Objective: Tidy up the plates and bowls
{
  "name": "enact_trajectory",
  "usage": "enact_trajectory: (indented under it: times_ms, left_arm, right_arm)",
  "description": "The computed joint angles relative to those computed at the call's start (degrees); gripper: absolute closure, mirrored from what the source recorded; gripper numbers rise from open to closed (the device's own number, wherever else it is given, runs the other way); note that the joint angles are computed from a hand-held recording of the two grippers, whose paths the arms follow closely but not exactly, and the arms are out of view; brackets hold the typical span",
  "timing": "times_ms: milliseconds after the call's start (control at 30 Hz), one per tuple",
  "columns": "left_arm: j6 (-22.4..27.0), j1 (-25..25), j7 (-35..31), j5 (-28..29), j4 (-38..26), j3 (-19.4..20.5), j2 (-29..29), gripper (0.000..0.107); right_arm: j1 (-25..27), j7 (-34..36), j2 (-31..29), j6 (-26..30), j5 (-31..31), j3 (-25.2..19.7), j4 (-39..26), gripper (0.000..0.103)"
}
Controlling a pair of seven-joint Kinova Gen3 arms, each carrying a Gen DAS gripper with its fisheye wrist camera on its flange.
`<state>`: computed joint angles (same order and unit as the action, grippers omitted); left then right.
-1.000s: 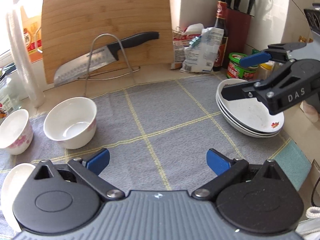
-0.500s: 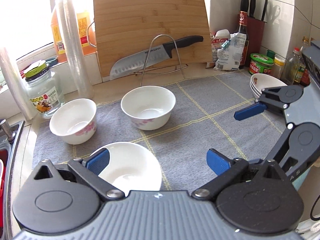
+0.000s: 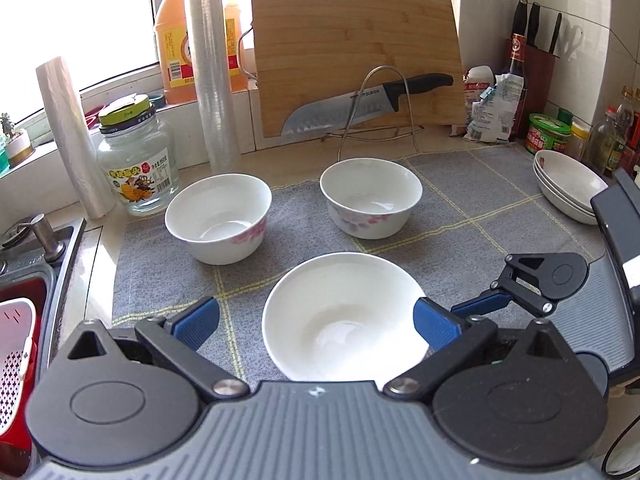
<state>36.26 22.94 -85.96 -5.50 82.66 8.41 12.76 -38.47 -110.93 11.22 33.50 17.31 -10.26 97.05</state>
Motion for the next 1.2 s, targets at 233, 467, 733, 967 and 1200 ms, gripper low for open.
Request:
enact_trajectory:
  times_ms: [233, 467, 733, 967, 1200]
  left_arm:
    - [0.53, -1.87, -2.99, 2.14, -0.25, 0.25, 0.65, 0.005]
    - [2.44, -3.28, -6.35, 4.69, -2.89, 0.62, 2.67, 0.005]
    - [7.46, -4.71, -11.65, 7.72, -8.47, 1.14, 6.36, 0.005]
    - [10.05, -4.57, -15.01, 8.46, -11.25, 0.84, 8.16, 0.005]
    - [15.67, -6.41, -18.53, 11.68, -15.71, 1.58, 10.57, 0.007]
  right_arm:
    - [-1.64, -3.84, -0.58, -2.38, 4.55, 0.8, 2.47, 0.0]
    - [-2.55, -8.94, -1.74, -8.03, 9.86, 2.1, 6.79, 0.0]
    - [-4.48, -19.99, -2.48, -10.84, 19.04, 3.09, 9.71, 0.0]
    - [-3.71, -19.39, -1.99, -8.77, 18.3, 1.84, 8.26, 0.0]
    - [-5.44, -20.57, -0.54, -7.92, 22.57, 2.16, 5.61, 0.0]
